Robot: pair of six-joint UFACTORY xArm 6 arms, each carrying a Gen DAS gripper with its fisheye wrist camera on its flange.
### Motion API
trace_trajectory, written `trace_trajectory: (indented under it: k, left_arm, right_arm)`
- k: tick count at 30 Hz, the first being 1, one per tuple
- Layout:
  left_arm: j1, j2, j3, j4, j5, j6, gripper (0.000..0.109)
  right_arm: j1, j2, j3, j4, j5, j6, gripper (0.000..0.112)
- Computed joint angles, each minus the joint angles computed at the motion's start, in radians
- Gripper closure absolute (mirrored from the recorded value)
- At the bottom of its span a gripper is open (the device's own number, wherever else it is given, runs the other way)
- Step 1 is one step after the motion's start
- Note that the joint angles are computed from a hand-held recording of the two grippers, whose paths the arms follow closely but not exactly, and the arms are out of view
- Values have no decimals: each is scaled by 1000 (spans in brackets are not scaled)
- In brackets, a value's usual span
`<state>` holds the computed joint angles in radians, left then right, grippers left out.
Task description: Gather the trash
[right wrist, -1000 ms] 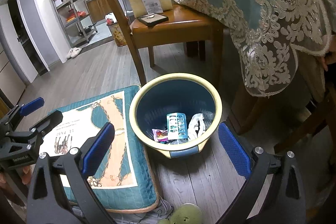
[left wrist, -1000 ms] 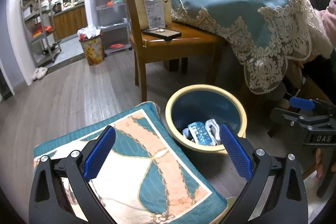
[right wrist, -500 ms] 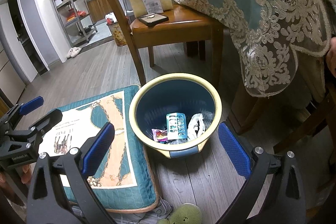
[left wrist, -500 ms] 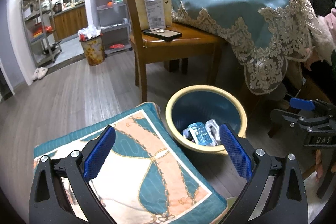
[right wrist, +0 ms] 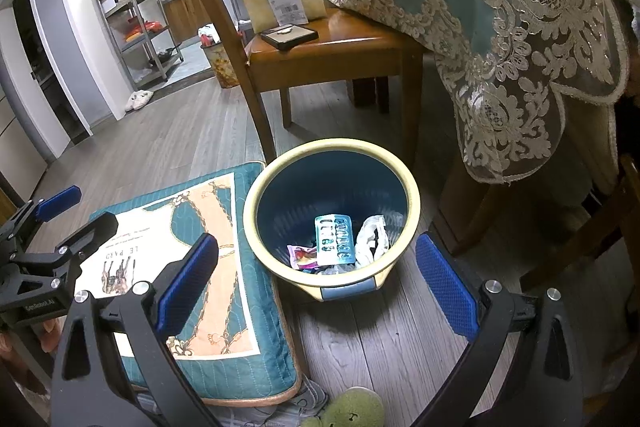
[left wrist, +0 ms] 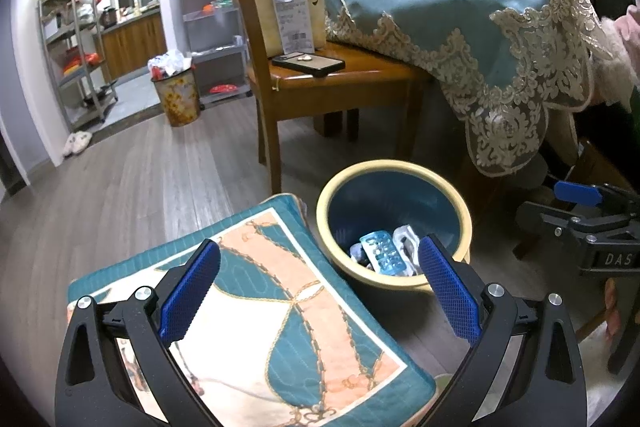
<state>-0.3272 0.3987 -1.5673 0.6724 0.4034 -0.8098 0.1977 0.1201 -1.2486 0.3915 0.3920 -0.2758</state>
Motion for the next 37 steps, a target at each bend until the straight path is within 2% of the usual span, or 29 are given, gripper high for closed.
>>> trace_trajectory:
  k: [19,23,28,35,37]
  left_arm:
    - [-3,2,-2,-40,-18,24,10]
    - [-7,5,-1,-119,-34,120,10]
    - [-19,17,-19,-46,-17,92,10]
    - [-19,35,-59,-84,29,110,10]
    - [-12,27,-45,-63,19,73,10]
  right_arm:
    - [0,1,-1,-3,2,-1,15]
    - [2,3,-1,-1,3,-7,15]
    - [-4,6,-4,3,8,4,15]
    - [-25,28,-28,-27,38,75,15]
    - [-32,36,-35,-37,50,95,15]
